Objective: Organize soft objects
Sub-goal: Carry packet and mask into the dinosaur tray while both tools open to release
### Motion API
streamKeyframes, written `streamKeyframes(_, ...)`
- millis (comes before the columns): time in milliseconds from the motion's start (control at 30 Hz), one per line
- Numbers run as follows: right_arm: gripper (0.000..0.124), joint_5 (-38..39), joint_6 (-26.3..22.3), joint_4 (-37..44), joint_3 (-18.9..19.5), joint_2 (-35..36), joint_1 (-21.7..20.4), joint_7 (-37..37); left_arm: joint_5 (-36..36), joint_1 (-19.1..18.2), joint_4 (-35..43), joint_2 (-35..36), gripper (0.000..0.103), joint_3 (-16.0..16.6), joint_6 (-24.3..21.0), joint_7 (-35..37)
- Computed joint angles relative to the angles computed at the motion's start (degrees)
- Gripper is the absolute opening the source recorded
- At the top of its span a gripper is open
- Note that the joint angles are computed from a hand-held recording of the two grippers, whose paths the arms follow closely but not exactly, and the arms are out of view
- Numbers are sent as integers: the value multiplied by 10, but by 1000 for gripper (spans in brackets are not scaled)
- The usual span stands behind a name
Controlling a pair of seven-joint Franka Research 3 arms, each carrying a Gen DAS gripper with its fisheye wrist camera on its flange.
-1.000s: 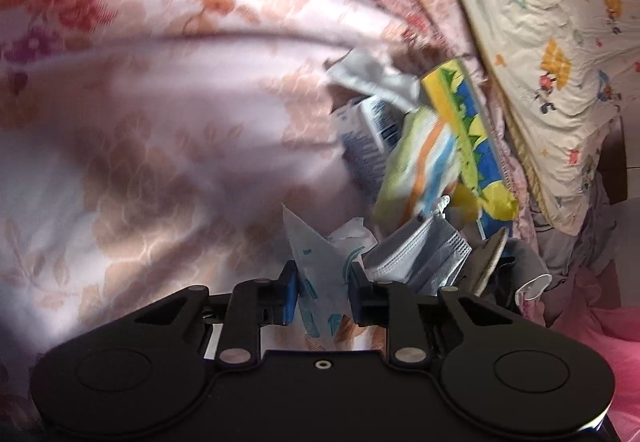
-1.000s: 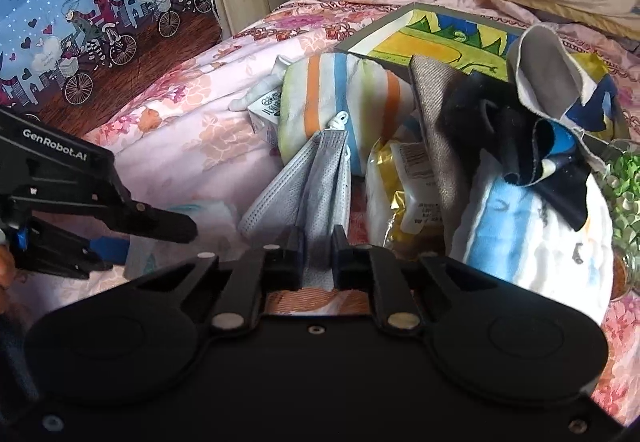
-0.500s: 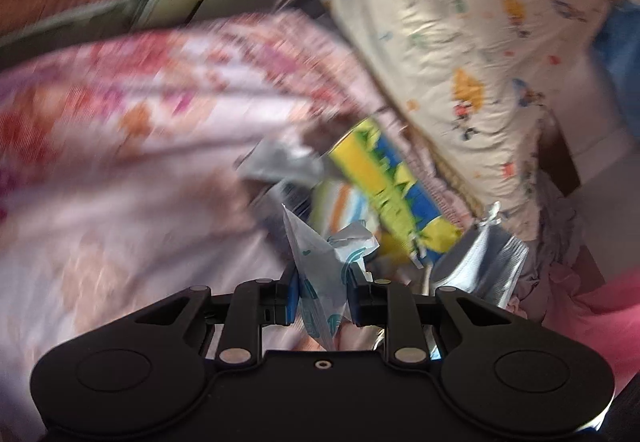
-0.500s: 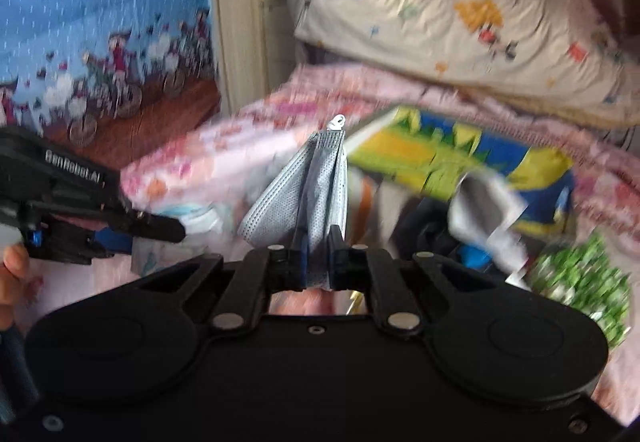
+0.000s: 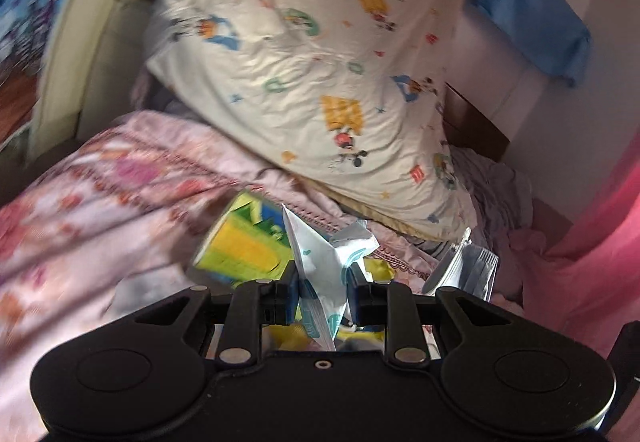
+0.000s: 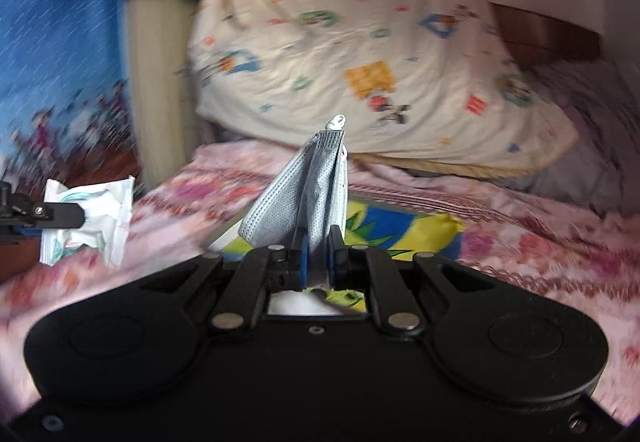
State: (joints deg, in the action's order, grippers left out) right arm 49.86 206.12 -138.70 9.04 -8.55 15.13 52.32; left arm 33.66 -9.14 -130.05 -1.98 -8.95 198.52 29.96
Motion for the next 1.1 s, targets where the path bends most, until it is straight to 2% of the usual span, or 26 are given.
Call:
streamKeyframes(67,4,-41,13,1,-25,14,6,73,0,-5,50,36,26,-12,-24,20)
streamKeyframes(133,4,-91,22,-2,-48,26,6,146,23,11,107,79,26,-42,-50,18)
streamKeyframes(200,4,-114,43,-12,-51,37,2,182,19,20,161,124,26,-74,-85,44)
streamKeyframes(267,4,-127,57,-7,-55,56,-4,205,8,15,206,163,26,-88,-115,72)
streamKeyframes(333,4,-145,65,-12,-63,67,-11,238,-15,35,252,204,26,-131,-154,113)
streamKeyframes(467,4,-145,64,-6,-67,89,-21,258,-40,10,337,270,26,-140,-229,175)
streamKeyframes(533,4,-159,53,-13,-73,88,-29,282,-54,-6,384,301,26,-144,-282,213)
streamKeyframes(667,5,-184,31,-21,-80,94,-41,316,-81,-49,467,350,26,-131,-385,266)
streamKeyframes(767,5,-209,4,-8,-86,116,-53,340,-102,-84,531,385,26,-108,-452,285)
streamKeyframes(900,5,-226,-26,15,-89,142,-63,355,-123,-122,574,411,26,-72,-484,295)
streamKeyframes(1100,6,-292,-50,37,-79,167,-96,422,-147,-161,617,437,27,-32,-517,317)
